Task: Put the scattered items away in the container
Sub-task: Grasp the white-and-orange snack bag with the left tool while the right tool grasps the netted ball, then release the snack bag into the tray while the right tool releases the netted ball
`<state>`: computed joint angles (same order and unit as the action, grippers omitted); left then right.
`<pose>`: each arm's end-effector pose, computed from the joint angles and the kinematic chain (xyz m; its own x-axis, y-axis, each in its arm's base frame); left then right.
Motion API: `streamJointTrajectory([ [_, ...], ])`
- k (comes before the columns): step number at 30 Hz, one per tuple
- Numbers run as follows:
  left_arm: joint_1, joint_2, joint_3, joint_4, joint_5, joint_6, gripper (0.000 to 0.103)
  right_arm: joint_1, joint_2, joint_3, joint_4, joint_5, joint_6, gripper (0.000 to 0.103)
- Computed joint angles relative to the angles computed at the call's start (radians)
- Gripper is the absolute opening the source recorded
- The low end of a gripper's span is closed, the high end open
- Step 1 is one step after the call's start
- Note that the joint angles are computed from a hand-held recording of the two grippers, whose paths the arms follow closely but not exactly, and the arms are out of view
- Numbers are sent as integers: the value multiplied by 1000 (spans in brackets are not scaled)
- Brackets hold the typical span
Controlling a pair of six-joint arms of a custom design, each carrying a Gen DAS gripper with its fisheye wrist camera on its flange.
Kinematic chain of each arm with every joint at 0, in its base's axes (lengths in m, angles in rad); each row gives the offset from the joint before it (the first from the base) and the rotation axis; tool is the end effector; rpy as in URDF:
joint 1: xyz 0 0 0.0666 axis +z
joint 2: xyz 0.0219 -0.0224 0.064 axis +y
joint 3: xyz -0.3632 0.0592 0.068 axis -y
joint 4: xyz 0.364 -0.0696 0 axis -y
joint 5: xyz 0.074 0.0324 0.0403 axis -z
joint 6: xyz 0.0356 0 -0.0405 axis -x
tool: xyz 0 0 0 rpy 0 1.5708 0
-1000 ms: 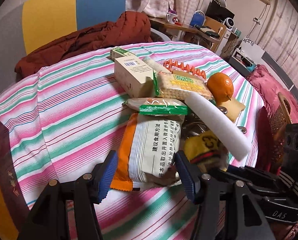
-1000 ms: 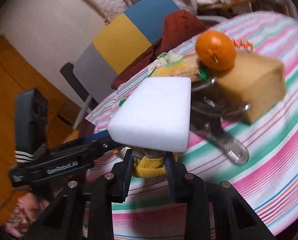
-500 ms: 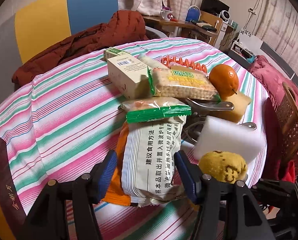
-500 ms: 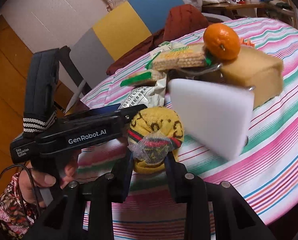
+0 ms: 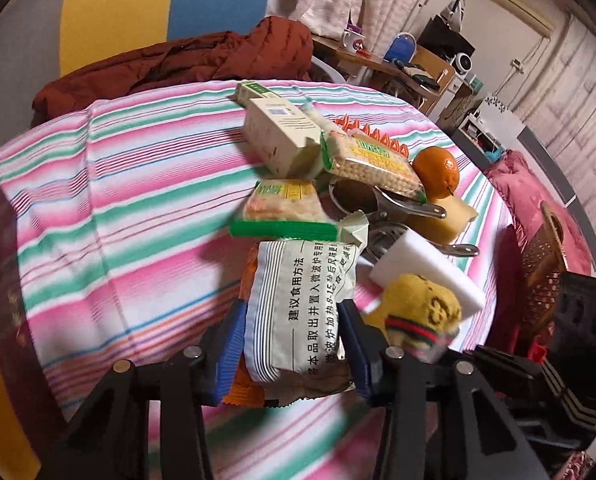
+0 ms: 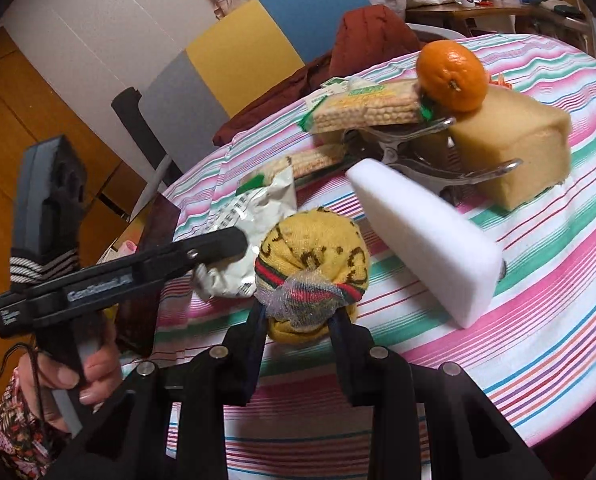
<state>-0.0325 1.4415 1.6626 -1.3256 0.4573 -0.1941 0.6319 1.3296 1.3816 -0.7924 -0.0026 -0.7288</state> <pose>0.4443 -0.0306 0.4846 -0.8321 0.2002 -0.5172 0.3955 0.8680 -0.3003 0.3596 0.2629 0.4444 -0.8005 0.2394 -0.5495 -0.0793 0.8664 0.4929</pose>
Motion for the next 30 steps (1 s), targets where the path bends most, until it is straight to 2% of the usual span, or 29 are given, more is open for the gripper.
streamJointTrajectory([
  [12,115,-107,-78,11,79,-2,44,50,44,73,-28,17,28,32],
  [17,166,-126,-77,16,106,-10,44,72,83,129,-35,18,34,28],
  [24,296,-140,-51,18,164,4,44,106,144,242,-50,29,76,27],
  [30,434,-159,-44,58,137,0,44,149,267,433,-78,-5,132,27],
])
